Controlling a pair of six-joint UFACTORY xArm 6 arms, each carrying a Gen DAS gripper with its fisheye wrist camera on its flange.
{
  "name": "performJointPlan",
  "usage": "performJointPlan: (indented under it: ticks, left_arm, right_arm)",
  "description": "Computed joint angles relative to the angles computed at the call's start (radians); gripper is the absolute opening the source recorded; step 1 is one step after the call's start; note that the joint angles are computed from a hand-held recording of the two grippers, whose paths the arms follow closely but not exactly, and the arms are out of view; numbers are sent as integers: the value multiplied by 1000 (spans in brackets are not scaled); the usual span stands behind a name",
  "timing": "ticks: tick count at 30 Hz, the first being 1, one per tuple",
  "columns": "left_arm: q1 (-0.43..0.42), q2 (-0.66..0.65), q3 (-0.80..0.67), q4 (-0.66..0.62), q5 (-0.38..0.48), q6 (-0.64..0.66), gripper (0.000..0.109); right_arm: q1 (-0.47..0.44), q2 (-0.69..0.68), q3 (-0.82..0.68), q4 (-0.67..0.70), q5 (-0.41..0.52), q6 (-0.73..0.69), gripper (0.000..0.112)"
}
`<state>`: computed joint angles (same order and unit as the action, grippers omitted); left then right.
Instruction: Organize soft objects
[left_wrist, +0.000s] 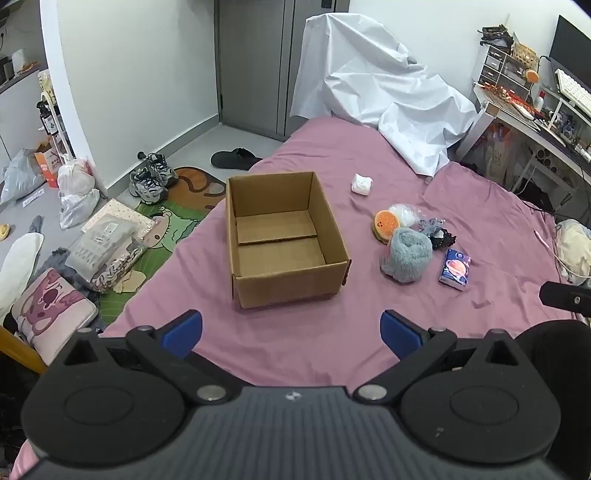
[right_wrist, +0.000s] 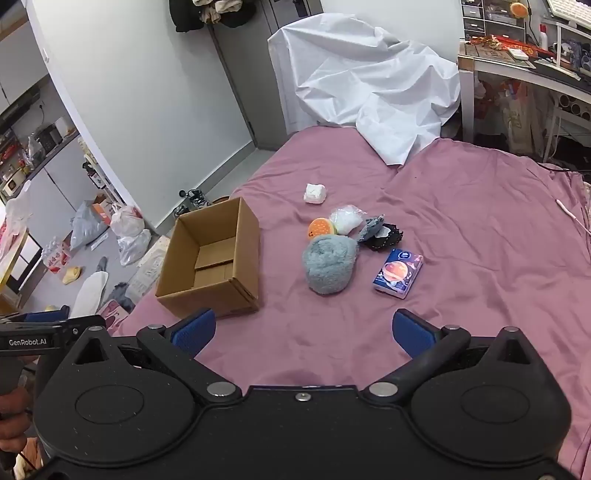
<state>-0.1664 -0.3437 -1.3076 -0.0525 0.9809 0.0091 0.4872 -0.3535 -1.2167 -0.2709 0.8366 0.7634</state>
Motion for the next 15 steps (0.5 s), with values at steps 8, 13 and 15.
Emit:
performJointPlan:
  ticks: [8, 13, 15]
  left_arm:
    - [5, 16, -34, -21, 24, 17, 102]
    - [-2, 12, -22, -18, 15, 20, 102]
    - [-10, 8, -13, -10, 8, 12, 102]
  right_arm:
    - [-8, -16, 15, 6, -1, -5, 103]
    - [-4, -23, 16, 8, 6, -17, 103]
    - [-4, -18, 11, 8, 9, -17, 103]
